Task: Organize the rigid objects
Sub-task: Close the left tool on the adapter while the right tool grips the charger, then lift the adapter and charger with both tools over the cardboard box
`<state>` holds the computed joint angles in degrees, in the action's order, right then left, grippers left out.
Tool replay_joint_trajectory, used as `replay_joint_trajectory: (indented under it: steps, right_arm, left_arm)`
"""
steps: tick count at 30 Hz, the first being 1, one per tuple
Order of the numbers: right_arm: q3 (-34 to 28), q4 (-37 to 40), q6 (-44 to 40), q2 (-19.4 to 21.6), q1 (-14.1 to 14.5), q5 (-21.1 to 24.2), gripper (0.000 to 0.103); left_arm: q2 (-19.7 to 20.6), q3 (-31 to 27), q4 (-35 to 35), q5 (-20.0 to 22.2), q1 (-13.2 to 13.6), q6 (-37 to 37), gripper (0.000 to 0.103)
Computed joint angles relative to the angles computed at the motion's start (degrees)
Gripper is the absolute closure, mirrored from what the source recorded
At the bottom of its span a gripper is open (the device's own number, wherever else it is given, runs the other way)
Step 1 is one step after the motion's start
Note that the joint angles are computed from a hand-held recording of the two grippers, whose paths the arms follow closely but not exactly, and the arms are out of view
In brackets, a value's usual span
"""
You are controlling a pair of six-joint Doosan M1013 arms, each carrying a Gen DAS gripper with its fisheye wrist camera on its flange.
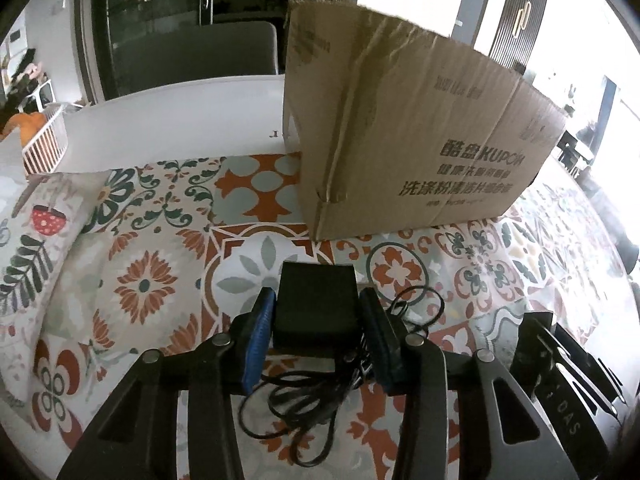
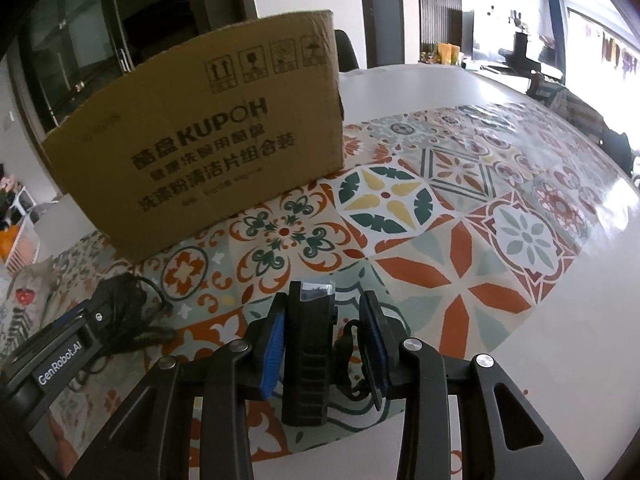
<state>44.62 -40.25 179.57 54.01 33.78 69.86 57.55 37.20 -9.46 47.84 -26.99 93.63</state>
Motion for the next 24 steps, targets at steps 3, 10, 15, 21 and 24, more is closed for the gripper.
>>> replay_joint_trajectory:
  steps: [3,10,15,21,24]
  right_arm:
    - [0.5,-0.8,-0.6,-0.5,0.2,-0.6,0.066]
    - [2.4,-2.3,-1.5,-2.1,0.8,-1.7,0.078]
    - [4.0,-3.1,-1.4,-3.0,0.9,-3.1,0.078]
    - [5.9,-4.3,-1.5,-3.9,1.1,-4.9,0.078]
    - [6.4,-4.9,-1.4,-4.3,1.3,-5.4,0.078]
  left_arm:
    - [-0.4,0.6,0.1,-0.5,0.0,0.3,0.061]
    - [-3.5,5.3,-0.7,-3.0,-0.1,1.2,0.061]
    - [-4.9,7.7,-0.2,-4.9,-0.4,0.8,0.061]
    - [-6.2,10.0,0.2,-6.2,-0.5,0.1,0.061]
    - [-6.8,10.8,0.1,-6.9,-0.5,-0.3,0.061]
